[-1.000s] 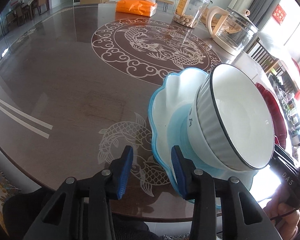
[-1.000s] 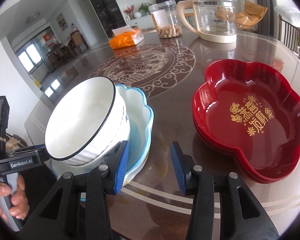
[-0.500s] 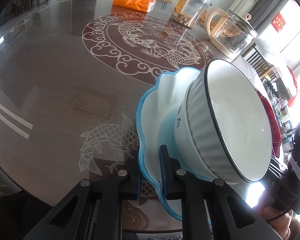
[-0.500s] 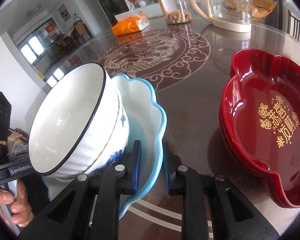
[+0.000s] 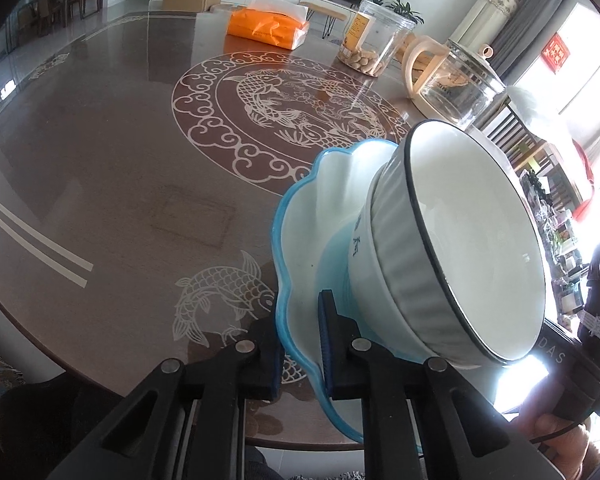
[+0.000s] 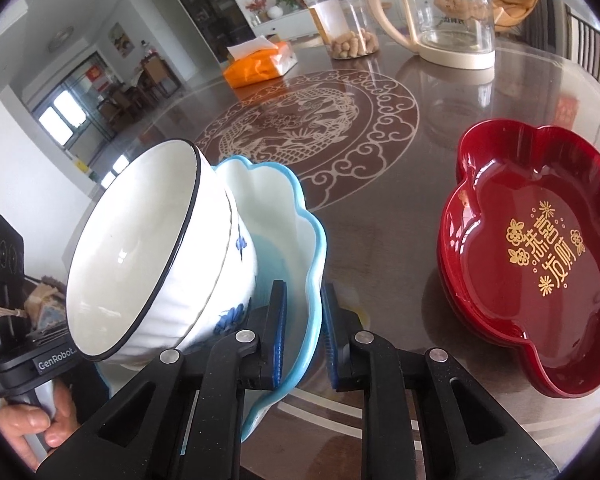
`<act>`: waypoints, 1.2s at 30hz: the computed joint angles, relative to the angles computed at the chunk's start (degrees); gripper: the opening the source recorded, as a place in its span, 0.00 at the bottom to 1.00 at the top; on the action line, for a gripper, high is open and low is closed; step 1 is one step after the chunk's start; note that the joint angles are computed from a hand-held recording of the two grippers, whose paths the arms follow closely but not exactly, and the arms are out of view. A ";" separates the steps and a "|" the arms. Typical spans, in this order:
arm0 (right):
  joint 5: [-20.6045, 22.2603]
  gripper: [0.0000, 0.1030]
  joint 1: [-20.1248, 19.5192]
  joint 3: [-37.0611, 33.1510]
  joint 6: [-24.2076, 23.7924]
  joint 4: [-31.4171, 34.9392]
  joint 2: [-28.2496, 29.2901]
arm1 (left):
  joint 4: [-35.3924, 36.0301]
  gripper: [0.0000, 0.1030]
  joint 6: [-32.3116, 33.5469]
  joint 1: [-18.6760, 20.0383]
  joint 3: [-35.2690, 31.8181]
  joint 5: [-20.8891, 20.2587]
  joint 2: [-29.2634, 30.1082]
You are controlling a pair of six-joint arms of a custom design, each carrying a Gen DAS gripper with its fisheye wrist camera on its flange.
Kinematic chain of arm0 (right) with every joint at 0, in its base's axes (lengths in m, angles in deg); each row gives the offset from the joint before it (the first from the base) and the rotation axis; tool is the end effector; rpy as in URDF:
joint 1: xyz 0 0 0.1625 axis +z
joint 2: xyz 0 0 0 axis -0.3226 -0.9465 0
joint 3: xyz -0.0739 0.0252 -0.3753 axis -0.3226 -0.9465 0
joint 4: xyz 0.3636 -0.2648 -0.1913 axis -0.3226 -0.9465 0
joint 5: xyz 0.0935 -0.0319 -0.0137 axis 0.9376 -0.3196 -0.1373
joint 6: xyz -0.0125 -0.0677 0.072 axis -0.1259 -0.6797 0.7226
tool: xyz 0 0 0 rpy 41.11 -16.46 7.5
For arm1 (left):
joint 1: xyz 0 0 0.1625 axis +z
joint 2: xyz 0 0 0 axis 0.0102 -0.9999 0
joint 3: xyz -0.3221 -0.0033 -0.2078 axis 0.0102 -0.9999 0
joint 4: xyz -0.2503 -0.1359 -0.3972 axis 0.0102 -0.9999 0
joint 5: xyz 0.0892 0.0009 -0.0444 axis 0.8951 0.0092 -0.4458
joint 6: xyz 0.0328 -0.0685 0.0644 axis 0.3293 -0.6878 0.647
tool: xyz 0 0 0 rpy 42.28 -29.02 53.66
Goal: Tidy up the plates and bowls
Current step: 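Lift the bowl stack with the left gripper over the red plates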
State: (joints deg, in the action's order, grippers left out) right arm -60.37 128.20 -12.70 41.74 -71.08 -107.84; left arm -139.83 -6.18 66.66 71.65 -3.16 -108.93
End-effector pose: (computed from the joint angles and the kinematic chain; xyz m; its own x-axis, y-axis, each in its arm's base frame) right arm 0.3774 -0.7600 0.0227 -0.8431 -0.4124 0.3452 -0.5091 0.8189 -0.2651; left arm -0.0705 -0.6802 0.3415 -0.8750 -0.2510 -0.4140 0.0454 0.8088 -0.5863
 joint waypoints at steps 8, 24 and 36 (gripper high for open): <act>-0.33 0.19 -0.32 -0.59 3.24 3.89 -4.10 | 2.63 0.13 2.19 -3.13 -7.22 -1.24 5.40; -8.48 0.19 -5.18 -3.37 4.40 1.16 -7.78 | 5.80 0.15 7.78 -4.90 -26.33 -7.09 25.79; -6.34 0.16 -8.13 -2.59 4.48 -0.47 -7.10 | 4.31 0.16 8.82 -4.52 -25.60 -4.85 27.76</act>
